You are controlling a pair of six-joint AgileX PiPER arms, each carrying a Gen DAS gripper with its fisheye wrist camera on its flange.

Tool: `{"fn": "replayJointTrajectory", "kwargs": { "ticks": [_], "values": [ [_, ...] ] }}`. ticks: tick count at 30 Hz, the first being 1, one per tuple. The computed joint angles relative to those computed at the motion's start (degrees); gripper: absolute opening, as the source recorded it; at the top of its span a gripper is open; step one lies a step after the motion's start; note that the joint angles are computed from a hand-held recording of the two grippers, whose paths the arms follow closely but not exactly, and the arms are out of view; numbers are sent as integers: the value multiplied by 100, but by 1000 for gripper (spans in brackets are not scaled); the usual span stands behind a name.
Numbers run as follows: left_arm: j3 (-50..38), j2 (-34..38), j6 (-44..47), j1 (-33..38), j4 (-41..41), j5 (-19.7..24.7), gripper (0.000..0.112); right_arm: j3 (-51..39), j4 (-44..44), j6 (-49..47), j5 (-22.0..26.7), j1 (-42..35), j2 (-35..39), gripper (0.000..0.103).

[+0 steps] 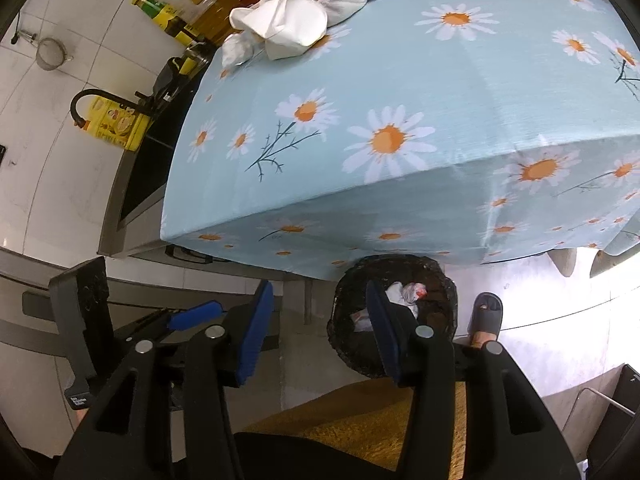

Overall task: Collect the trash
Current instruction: 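Open both tools to drop the wrapper and bag into the bin, then raise both tools back toward the remaining trash on the tablecloth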

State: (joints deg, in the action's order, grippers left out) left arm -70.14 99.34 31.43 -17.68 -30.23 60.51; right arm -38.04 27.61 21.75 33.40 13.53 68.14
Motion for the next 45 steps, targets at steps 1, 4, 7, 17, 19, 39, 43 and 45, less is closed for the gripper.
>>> {"fn": "replayJointTrajectory", "kwargs": {
  "ticks": [1, 4, 7, 17, 19, 39, 43, 45],
  "values": [
    [-15, -6, -10, 5, -9, 11, 72, 0, -49, 53, 11, -16, -18, 50],
    [-130, -31, 62, 68, -14, 152, 72, -63, -425, 478, 53, 74, -117, 50],
    [-250, -53, 148, 128, -46, 282, 72, -163, -821, 996, 50, 239, -213, 51],
    [-654, -277, 677, 509, -501, 663, 78, -586, -2586, 2941, 132, 981, -375, 59],
    [-744, -307, 783, 556, -505, 685, 78, -699, -2906, 3224, 116, 1079, -353, 60],
    [-1405, -220, -972, 71, 184, -309, 79, -3395, -1223, -1558, 931, -896, 1984, 79],
    [-1514, -160, -1527, -165, 428, -529, 79, -4160, -825, -2445, 1156, -1211, 2742, 80],
    [-1469, -208, -1759, -221, 467, -685, 79, -4623, -537, -2814, 1401, -1356, 3114, 82]
  ]
}}
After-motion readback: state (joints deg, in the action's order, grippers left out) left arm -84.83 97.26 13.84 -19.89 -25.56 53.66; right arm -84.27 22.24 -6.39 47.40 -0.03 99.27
